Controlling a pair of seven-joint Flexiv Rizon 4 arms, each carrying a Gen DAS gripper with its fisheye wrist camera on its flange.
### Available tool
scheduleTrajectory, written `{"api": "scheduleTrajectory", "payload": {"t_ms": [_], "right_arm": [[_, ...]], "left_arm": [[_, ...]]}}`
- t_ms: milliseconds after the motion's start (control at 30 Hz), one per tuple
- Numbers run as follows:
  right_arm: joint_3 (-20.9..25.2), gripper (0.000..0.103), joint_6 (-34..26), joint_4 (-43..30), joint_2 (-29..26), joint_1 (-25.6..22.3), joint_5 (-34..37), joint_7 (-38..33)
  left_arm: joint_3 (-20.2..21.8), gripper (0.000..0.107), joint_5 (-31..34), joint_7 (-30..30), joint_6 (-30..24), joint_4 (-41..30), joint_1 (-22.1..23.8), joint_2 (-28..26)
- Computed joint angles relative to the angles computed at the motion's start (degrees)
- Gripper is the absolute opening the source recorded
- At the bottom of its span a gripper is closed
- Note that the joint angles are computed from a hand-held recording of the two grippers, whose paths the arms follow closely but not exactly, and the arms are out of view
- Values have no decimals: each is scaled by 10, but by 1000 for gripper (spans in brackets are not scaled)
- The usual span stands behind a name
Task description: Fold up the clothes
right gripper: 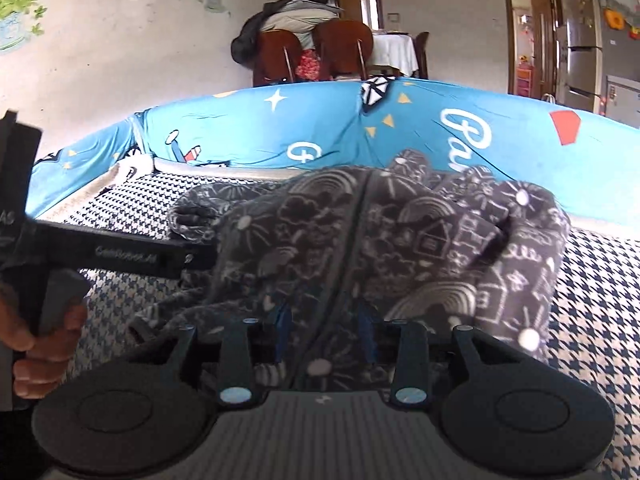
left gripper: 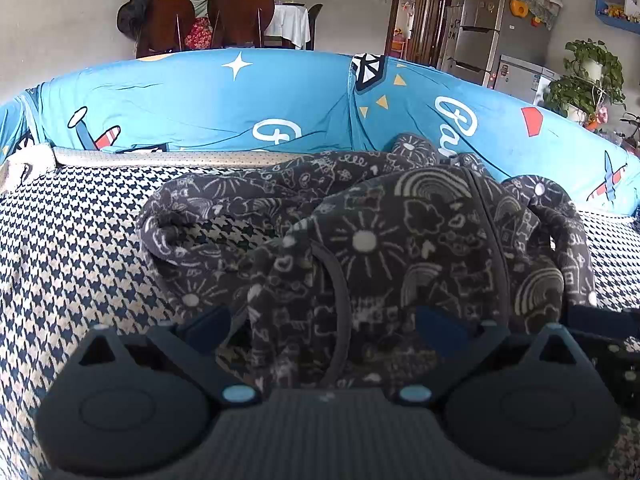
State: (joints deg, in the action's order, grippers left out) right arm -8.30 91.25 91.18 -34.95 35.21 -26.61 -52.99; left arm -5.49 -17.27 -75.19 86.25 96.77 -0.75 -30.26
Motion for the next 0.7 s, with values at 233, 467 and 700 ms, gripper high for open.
{"api": "scheduleTrajectory", "payload": {"t_ms": [233,467,700], "right_arm": [[-29,47,-1,66,38,19,-10,15],[-33,49,-17,133,72,26,-32,43],[-44,49,-65,154,79,29,-78,107]], "left_arm": [[-11,103,6,11,32,45,9,19],[-20,103,11,23,60,96,19,42],[29,103,29,-2,56,116,-21,51]]}}
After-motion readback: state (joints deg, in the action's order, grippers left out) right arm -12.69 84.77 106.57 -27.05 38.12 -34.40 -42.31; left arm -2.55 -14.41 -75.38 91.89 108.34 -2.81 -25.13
